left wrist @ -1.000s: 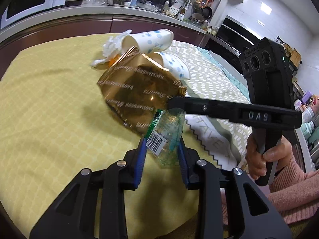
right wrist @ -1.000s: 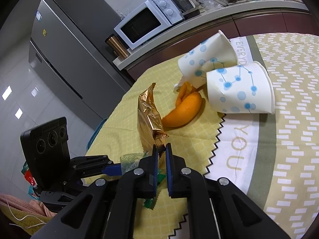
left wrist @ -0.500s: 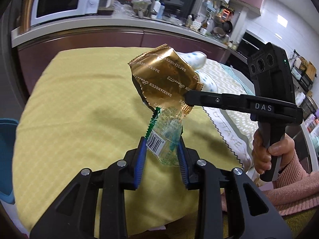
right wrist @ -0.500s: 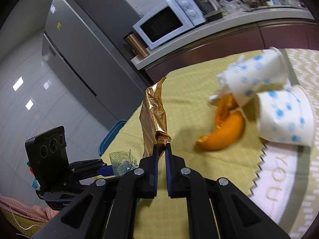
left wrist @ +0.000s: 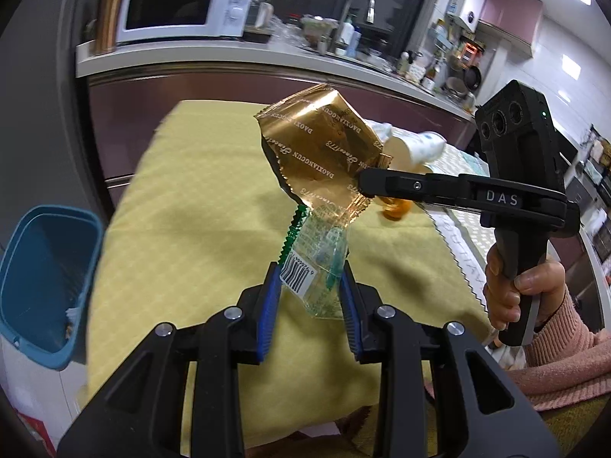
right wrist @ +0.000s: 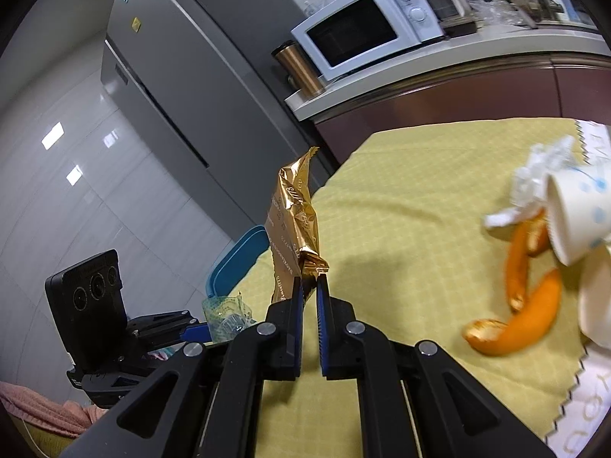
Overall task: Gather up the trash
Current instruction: 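Carry the plastic bag and gold wrapper over to the teal bin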
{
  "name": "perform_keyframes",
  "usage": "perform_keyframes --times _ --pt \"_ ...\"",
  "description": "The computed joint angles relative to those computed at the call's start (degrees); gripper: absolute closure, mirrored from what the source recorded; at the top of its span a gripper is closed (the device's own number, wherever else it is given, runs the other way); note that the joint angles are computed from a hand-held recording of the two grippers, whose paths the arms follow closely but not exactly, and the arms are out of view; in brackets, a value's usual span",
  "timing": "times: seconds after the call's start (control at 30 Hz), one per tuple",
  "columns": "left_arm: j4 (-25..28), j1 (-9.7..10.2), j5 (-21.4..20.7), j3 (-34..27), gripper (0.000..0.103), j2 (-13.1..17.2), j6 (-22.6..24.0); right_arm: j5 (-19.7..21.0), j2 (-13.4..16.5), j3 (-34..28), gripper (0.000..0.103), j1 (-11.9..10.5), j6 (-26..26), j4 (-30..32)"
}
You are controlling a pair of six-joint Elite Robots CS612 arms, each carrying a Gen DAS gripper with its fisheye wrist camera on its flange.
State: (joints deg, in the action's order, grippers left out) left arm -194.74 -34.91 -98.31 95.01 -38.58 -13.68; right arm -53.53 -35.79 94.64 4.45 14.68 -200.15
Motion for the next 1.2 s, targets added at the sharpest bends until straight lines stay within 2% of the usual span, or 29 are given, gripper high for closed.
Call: perform_keyframes --times 1.2 --pt "-4.21 3.19 9.67 5.32 0.073 -2.9 -6.43 3.66 3.28 -12.59 0.097 5.38 -10.71 15.59"
